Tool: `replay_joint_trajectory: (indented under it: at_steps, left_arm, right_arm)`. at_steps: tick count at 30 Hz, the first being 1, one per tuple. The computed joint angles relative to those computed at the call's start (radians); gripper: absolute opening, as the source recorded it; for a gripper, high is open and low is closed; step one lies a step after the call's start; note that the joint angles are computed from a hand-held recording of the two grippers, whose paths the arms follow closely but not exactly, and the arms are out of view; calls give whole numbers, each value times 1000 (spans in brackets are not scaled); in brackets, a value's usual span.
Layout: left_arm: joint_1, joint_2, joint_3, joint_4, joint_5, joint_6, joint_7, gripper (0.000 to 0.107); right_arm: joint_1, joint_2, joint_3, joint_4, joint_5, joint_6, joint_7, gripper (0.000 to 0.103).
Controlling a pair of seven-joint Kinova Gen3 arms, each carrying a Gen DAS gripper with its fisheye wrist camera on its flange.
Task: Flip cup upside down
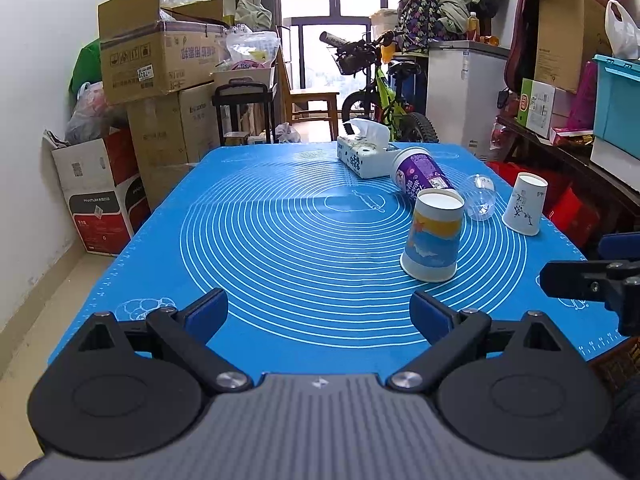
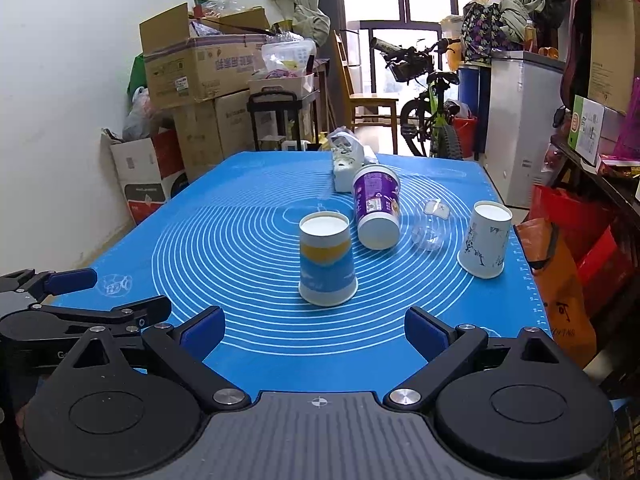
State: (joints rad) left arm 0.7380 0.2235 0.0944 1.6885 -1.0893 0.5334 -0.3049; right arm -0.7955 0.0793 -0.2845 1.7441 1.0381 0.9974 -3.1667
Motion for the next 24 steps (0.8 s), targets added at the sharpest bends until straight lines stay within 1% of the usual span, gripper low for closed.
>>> replay_joint_trajectory:
  at_steps: [11, 15, 24]
  left_arm:
    - [4, -4, 3, 6, -9, 10, 13, 97]
    - [-7, -12, 10, 13, 5, -2, -3, 97]
    - [-12, -15, 14, 17, 0, -3, -6, 97]
  right_arm:
    - [-5, -3, -4, 1, 1, 10, -6, 96]
    - [-7, -6, -7, 2, -1, 20, -8, 96]
    - [0, -8, -9, -2, -30, 8, 26, 96]
